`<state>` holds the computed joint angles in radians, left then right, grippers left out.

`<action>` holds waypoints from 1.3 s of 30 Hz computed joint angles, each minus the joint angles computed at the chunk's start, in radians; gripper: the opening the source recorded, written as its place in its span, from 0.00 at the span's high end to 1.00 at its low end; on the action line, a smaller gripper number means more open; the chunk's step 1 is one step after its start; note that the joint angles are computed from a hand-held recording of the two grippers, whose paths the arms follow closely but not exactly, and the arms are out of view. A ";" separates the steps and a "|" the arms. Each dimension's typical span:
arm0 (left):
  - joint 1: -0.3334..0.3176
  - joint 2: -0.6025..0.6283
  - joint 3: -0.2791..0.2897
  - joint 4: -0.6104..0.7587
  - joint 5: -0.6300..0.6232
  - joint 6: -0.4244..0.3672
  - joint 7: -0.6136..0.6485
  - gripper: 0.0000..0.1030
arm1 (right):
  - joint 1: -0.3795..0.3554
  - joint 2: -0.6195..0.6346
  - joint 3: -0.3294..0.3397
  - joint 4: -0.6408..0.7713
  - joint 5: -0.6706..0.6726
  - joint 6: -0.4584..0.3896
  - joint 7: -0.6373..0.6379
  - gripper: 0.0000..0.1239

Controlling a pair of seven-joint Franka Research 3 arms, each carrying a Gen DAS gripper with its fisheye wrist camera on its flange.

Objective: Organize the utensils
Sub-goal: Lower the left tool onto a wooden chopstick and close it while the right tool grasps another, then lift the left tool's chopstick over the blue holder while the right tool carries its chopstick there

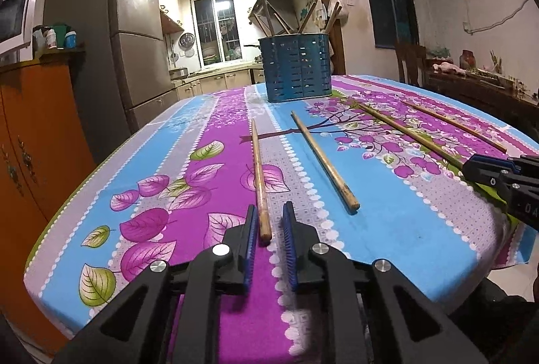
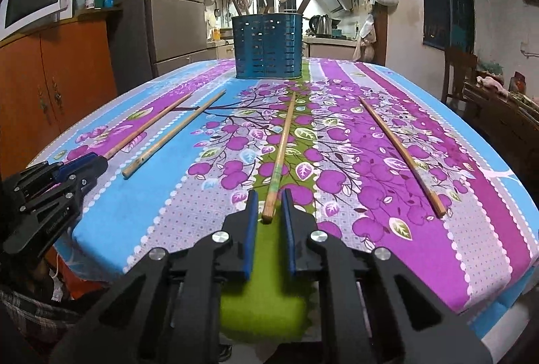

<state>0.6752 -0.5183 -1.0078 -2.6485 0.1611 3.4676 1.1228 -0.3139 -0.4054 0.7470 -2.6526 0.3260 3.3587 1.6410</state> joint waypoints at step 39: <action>-0.442 -0.073 0.518 0.001 0.137 -0.168 -0.011 0.92 | 0.201 -0.150 -0.235 -0.005 0.048 0.094 -0.265 0.96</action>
<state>0.2328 -0.5917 -0.4899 -2.6473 0.2979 3.2992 1.1123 -0.1134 -0.5558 0.5123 -2.6574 0.3740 3.4528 1.3760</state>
